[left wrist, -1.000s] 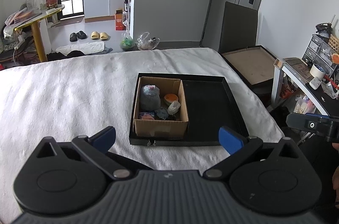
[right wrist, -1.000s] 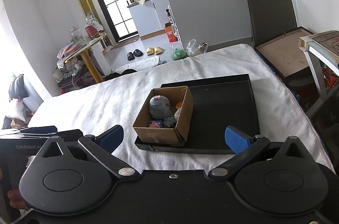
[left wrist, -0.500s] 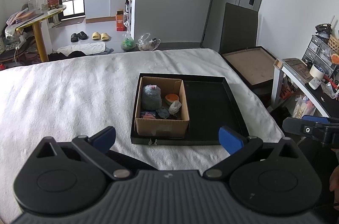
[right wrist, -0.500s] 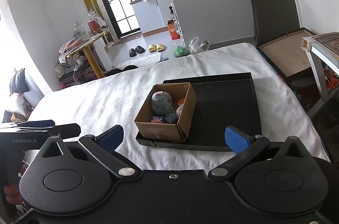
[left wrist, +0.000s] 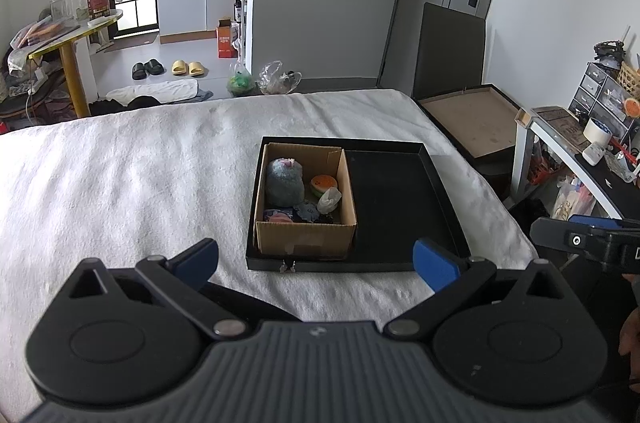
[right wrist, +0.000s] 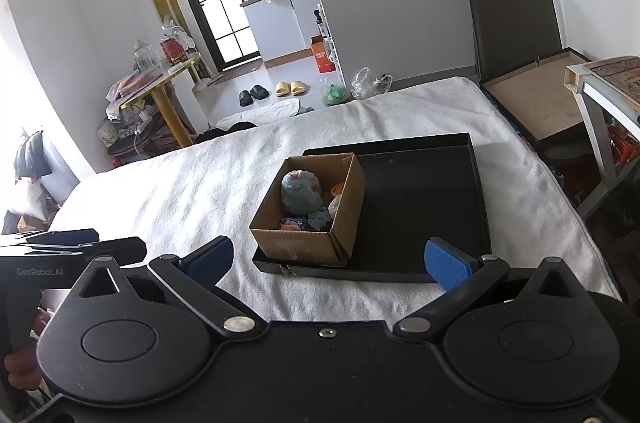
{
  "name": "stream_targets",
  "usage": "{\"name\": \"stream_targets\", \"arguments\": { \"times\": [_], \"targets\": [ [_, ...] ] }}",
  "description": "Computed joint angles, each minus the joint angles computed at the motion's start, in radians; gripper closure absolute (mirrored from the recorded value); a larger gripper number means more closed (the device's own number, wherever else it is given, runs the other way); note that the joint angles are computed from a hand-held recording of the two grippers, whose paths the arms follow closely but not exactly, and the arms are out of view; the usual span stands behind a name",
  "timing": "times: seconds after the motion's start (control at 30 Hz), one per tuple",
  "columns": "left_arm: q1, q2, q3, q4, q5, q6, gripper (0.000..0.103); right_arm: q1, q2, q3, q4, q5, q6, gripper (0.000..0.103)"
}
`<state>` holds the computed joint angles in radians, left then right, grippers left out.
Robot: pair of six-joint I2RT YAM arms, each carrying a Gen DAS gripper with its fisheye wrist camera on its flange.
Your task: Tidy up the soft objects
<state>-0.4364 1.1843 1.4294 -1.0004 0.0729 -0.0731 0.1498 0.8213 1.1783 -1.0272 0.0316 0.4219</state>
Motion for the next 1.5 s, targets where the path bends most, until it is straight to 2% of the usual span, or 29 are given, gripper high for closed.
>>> {"name": "stream_targets", "arguments": {
  "times": [0.53, 1.5],
  "targets": [
    [-0.010, -0.002, -0.013, 0.003, 0.004, 0.008, 0.000, -0.049, -0.016, -0.025, 0.011, -0.049, -0.023, 0.000],
    [-0.013, 0.018, -0.014, 0.007, -0.002, 0.017, 0.000, -0.026, -0.012, -0.028, 0.008, -0.019, -0.021, 0.000]
  ]
}}
